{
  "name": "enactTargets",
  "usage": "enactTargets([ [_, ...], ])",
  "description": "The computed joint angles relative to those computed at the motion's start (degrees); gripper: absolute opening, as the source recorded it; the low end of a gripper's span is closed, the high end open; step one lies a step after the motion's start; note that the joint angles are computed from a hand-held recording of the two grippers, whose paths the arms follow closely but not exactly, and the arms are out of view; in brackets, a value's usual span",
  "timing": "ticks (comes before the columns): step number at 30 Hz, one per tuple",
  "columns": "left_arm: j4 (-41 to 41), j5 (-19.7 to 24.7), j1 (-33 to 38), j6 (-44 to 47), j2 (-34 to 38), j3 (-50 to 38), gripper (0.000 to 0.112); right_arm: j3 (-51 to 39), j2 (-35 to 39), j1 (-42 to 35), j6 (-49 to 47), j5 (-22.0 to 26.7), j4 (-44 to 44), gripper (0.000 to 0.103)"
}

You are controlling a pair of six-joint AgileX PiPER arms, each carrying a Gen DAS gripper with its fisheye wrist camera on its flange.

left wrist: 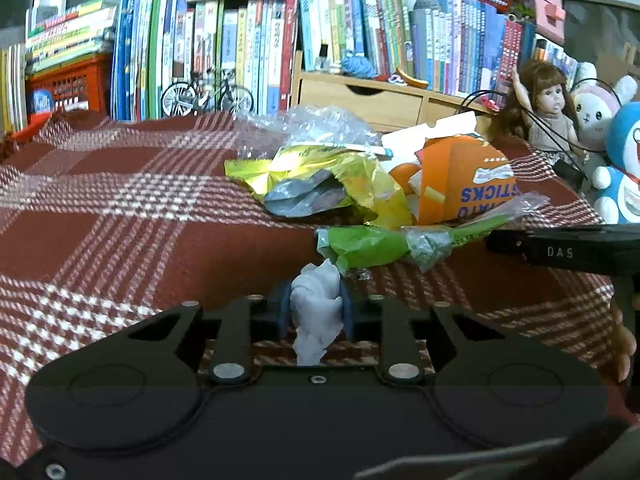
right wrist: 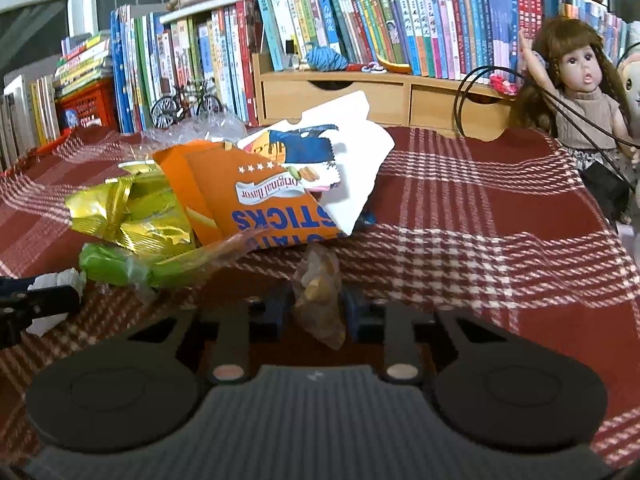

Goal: Collect trash
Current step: 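Grasp white tissue with left tool while right tool grasps clear plastic wrapper, then carry tissue and plastic wrapper past the table edge into the white bin with both tools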

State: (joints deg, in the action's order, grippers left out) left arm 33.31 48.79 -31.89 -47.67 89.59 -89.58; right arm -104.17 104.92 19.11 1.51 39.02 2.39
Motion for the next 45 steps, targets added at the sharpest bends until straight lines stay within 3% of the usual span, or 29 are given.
enactTargets([
  [10,3.34,0.26,-3.70,-4.17,-7.07,4.89,0.023,12.67,-10.55,-0.69,-7.22,-5.66,9.62,0.031],
  [17,6.20,2.22,-8.21,-8.05,-13.45,9.92,0.023,20.42,-18.57,-1.21,-16.87,-5.84,20.92,0.031],
  [24,8.80,6.47,-15.14,-11.60,-18.25,13.45,0.023,28.02,-26.06,0.01,-21.93,-5.36,26.77,0.031],
  [29,12.30,10.35,-21.27,-14.52,-20.62,15.36,0.023,32.85,-30.50,1.76,-21.61,-5.74,25.49,0.031],
  [37,13.96,15.35,-28.38,-17.46,-23.06,17.68,0.023,37.86,-35.44,3.22,-14.16,-6.17,15.90,0.031],
  [45,14.42,21.00,-35.45,-20.14,-25.52,18.82,0.024,41.80,-40.91,0.98,-17.69,-1.98,19.90,0.031],
])
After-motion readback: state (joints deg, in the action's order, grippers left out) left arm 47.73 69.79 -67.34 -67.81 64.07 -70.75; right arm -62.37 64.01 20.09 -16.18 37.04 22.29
